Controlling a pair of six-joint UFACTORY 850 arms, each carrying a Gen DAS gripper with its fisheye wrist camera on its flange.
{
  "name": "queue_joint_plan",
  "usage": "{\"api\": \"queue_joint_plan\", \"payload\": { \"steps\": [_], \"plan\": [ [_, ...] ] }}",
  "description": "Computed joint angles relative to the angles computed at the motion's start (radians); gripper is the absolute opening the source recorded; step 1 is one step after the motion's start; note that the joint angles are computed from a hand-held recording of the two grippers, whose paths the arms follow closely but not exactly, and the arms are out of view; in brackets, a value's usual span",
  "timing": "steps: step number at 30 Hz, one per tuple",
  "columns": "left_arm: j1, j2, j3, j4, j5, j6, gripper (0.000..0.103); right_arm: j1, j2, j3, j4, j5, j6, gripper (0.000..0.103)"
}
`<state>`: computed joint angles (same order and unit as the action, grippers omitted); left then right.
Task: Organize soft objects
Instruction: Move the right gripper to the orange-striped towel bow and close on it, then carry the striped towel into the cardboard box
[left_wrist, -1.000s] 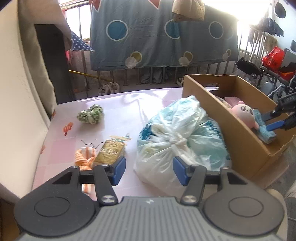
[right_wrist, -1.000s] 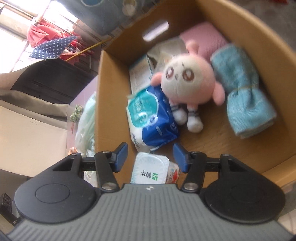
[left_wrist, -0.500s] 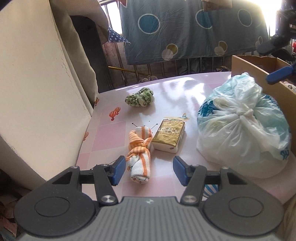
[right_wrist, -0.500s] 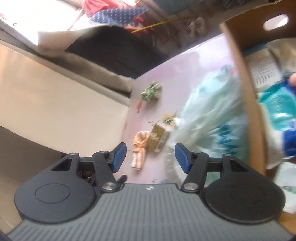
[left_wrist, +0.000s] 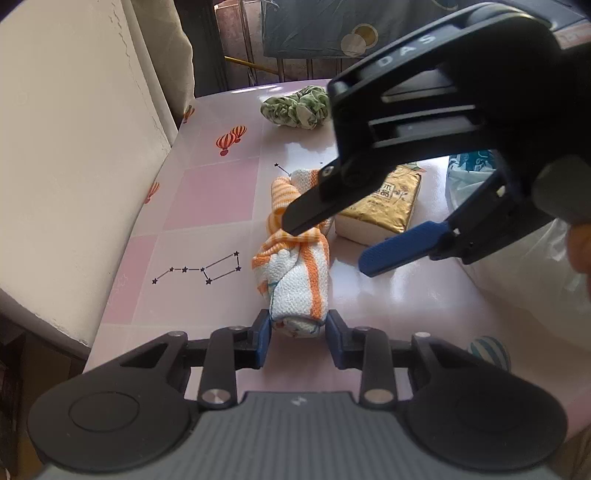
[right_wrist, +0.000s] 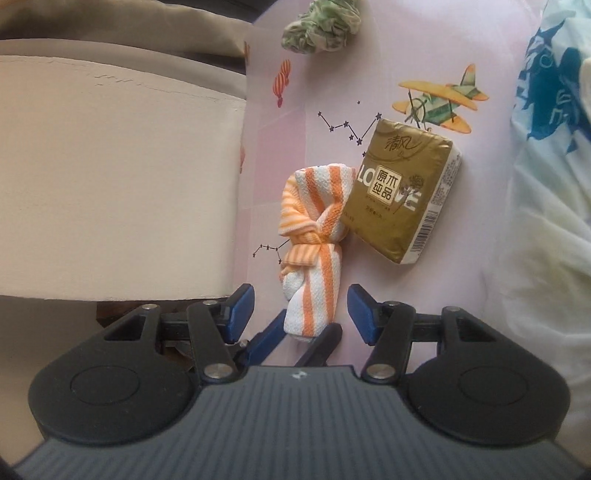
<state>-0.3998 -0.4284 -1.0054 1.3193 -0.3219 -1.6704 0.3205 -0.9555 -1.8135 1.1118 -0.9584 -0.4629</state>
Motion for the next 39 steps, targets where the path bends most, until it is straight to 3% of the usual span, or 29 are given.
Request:
{"api": "queue_joint_plan", "payload": {
  "steps": [6,9,16,24,30,35,39],
  "plan": [
    [-0.009,0.050,0.053,0.094,0.035,-0.140,0.027,0.027,-0.019,-0.020,-0.037,0.050,0.036,0.052],
    [-0.011,0.080,0.075,0.103,0.066,-0.176,0.026,0.032,-0.013,0.003,-0.030,0.052,0.022,0.041],
    [-0.039,0.159,0.130,0.140,0.051,-0.250,0.026,0.022,0.062,0.118,0.042,0.032,-0.077,0.036],
    [-0.110,0.241,0.146,0.189,-0.030,-0.275,0.026,-0.012,0.203,0.269,0.166,0.023,-0.237,0.035],
    [-0.181,0.254,0.101,0.296,-0.042,-0.321,0.026,-0.087,0.346,0.409,0.265,0.028,-0.375,0.035],
    [-0.230,0.198,0.003,0.363,0.030,-0.320,0.028,-0.204,0.459,0.530,0.324,0.033,-0.473,0.034],
    [-0.269,0.127,-0.086,0.434,0.085,-0.345,0.051,-0.325,0.536,0.613,0.336,0.050,-0.515,0.034]
  ]
}}
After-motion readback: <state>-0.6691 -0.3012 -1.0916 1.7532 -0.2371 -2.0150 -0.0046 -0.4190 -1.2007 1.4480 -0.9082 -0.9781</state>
